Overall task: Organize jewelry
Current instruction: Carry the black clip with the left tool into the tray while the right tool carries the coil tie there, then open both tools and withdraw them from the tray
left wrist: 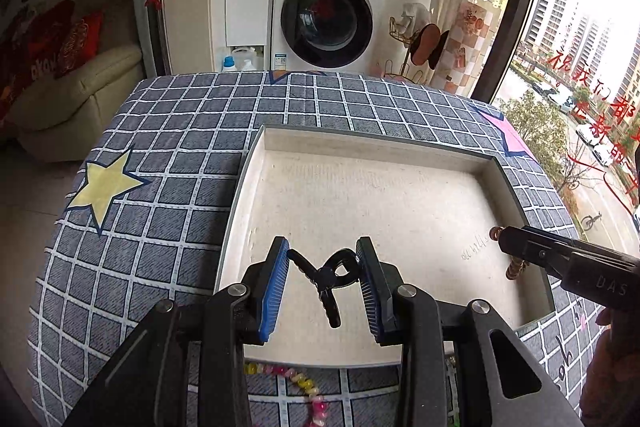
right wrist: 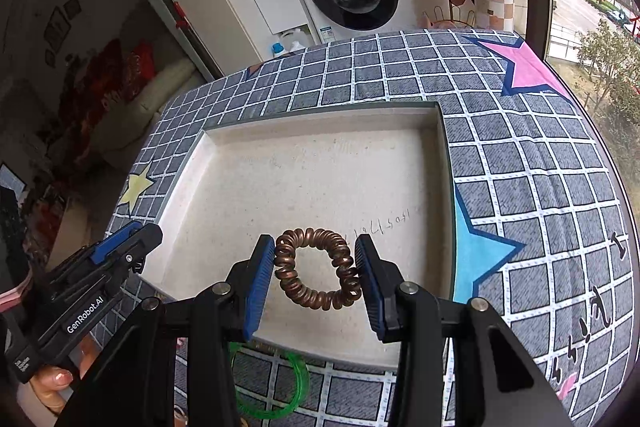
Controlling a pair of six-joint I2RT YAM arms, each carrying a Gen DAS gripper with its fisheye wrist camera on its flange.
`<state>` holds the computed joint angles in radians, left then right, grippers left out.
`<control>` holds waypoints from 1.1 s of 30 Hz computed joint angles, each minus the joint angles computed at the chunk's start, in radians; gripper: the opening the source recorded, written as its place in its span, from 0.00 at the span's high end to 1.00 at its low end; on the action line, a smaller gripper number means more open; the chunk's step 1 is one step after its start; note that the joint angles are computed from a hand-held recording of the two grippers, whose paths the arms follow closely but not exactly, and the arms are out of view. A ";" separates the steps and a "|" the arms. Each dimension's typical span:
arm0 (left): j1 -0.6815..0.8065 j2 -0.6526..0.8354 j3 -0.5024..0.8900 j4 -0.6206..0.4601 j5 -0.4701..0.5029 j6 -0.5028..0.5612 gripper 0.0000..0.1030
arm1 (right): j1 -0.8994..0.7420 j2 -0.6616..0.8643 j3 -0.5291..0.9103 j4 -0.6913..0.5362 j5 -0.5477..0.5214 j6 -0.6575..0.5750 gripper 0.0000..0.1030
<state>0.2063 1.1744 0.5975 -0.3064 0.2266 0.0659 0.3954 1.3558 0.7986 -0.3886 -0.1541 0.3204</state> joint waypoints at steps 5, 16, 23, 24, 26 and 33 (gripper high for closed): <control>-0.076 0.190 0.036 0.134 -0.102 -0.033 0.54 | -0.009 0.187 0.089 0.064 0.043 -0.023 0.56; -0.149 0.311 0.027 0.257 -0.260 -0.055 0.27 | 0.025 0.315 0.113 0.139 0.121 -0.065 0.41; -0.145 0.226 0.025 0.203 -0.232 -0.070 0.27 | -0.015 0.277 0.103 0.129 0.041 -0.012 0.26; -0.139 0.203 0.023 0.189 -0.221 -0.073 0.27 | -0.028 0.259 0.096 0.129 0.019 0.000 0.25; -0.129 0.150 0.015 0.159 -0.203 -0.076 0.16 | -0.051 0.215 0.080 0.121 -0.017 0.015 0.23; -0.087 -0.120 -0.057 0.025 -0.171 -0.044 0.00 | -0.072 0.009 -0.010 0.062 -0.045 0.041 0.17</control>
